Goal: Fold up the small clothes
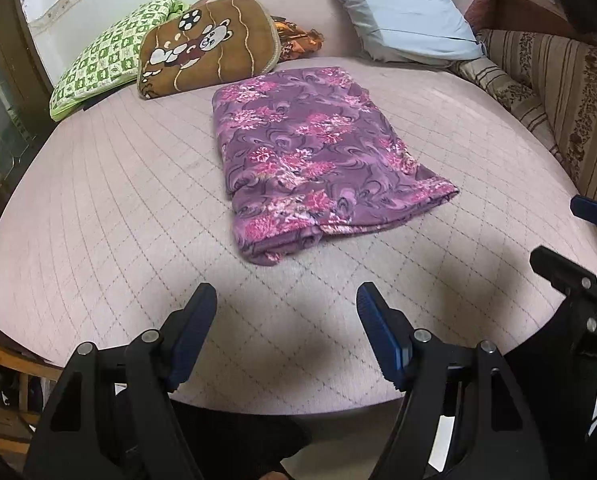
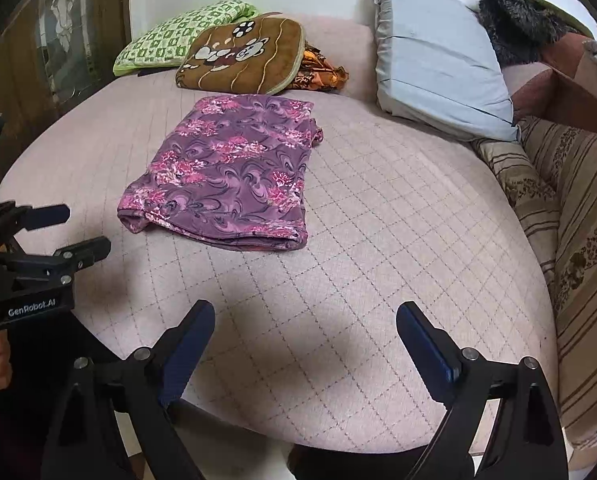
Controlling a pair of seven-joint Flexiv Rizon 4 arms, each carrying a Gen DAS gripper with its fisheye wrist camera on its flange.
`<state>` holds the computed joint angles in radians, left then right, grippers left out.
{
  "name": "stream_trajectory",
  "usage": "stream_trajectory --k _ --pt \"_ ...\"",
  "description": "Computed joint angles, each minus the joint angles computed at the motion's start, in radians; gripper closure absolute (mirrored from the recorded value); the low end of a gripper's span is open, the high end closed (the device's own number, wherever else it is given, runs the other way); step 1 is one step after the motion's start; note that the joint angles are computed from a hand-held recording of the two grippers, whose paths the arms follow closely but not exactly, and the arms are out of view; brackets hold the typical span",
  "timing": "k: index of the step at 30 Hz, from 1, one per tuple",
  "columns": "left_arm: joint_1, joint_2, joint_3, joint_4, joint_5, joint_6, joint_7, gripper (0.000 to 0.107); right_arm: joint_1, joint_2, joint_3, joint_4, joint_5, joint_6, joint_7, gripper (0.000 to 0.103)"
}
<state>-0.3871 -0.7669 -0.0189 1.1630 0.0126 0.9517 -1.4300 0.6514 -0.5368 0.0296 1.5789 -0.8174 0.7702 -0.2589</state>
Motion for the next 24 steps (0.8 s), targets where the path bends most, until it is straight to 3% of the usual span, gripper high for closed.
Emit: stream_trajectory --k 9,16,18,22,24 --pt "-0.014 0.024 0.019 0.02 0.036 -0.021 -0.006 0.034 0.0 0.024 0.004 0.027 -0.009 -0.023 0.03 0.009" --pt "-0.025 0.004 0.047 -0.068 0.085 -0.178 -0.031 0.032 -0.009 0.021 0.01 0.018 -0.009 -0.035 0.02 0.009" --pt "-0.004 0.011 0.024 -0.053 0.066 -0.169 -0.021 0.032 -0.011 0.017 0.009 0.011 -0.008 -0.033 0.015 0.009" --pt "0.065 -0.013 -0.061 -0.087 -0.077 -0.284 0.032 0.029 -0.016 0.009 0.006 -0.003 -0.001 -0.026 -0.001 0.009" --pt "0.078 -0.009 -0.074 -0.06 -0.118 -0.223 0.026 0.029 -0.018 0.001 0.004 -0.013 0.006 -0.029 -0.013 0.009"
